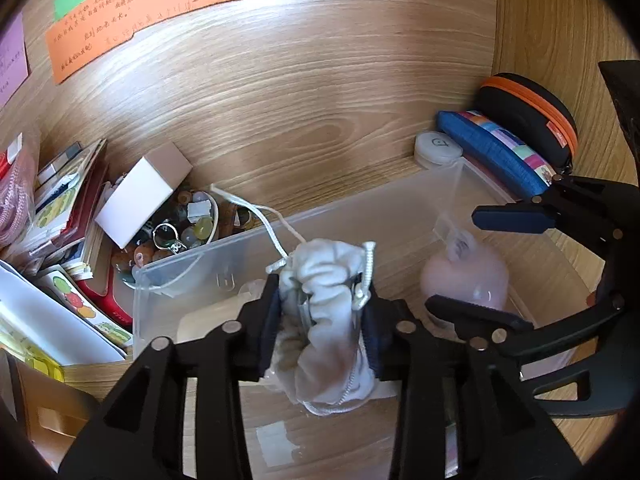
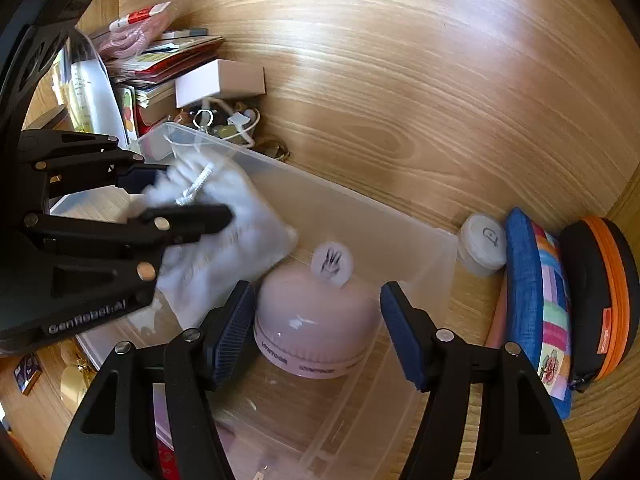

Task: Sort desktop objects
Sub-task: 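Carry the white pouch and pink container over the clear bin with both tools, then open both tools to drop the pouch and pink container into the bin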

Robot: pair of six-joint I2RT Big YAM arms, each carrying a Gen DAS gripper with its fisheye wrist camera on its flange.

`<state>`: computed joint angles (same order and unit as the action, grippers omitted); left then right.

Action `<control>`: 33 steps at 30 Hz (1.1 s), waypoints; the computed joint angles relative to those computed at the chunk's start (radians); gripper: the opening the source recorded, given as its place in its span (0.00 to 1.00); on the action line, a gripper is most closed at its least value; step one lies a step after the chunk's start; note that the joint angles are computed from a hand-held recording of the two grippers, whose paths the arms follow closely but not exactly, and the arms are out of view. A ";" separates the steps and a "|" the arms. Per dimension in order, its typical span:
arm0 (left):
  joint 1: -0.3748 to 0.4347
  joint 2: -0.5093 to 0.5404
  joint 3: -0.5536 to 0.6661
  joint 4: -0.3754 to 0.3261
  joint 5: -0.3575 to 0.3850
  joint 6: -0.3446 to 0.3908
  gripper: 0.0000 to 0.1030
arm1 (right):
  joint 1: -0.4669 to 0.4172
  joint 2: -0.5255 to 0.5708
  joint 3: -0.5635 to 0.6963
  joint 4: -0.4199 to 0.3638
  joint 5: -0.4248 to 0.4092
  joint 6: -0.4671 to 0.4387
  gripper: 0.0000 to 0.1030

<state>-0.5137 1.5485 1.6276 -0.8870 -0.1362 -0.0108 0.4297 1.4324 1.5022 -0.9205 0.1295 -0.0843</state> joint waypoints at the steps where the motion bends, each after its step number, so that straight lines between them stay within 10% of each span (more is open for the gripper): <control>1: 0.000 -0.002 0.000 0.003 -0.001 0.000 0.39 | -0.001 -0.001 -0.001 -0.001 -0.002 -0.001 0.61; 6: 0.004 -0.029 -0.020 0.039 -0.010 -0.005 0.62 | -0.016 -0.015 -0.006 0.010 -0.047 0.009 0.63; 24: 0.022 -0.178 -0.067 0.048 -0.082 -0.097 0.93 | -0.100 -0.191 -0.155 0.341 -0.413 0.257 1.00; 33: 0.013 -0.330 -0.176 0.052 -0.149 -0.131 0.96 | -0.024 -0.233 -0.135 0.188 -0.138 0.284 1.00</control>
<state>-0.5006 1.2182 1.4521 -0.8351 -0.2857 -0.1422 0.4058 1.1995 1.3675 -0.7323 -0.0087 0.1998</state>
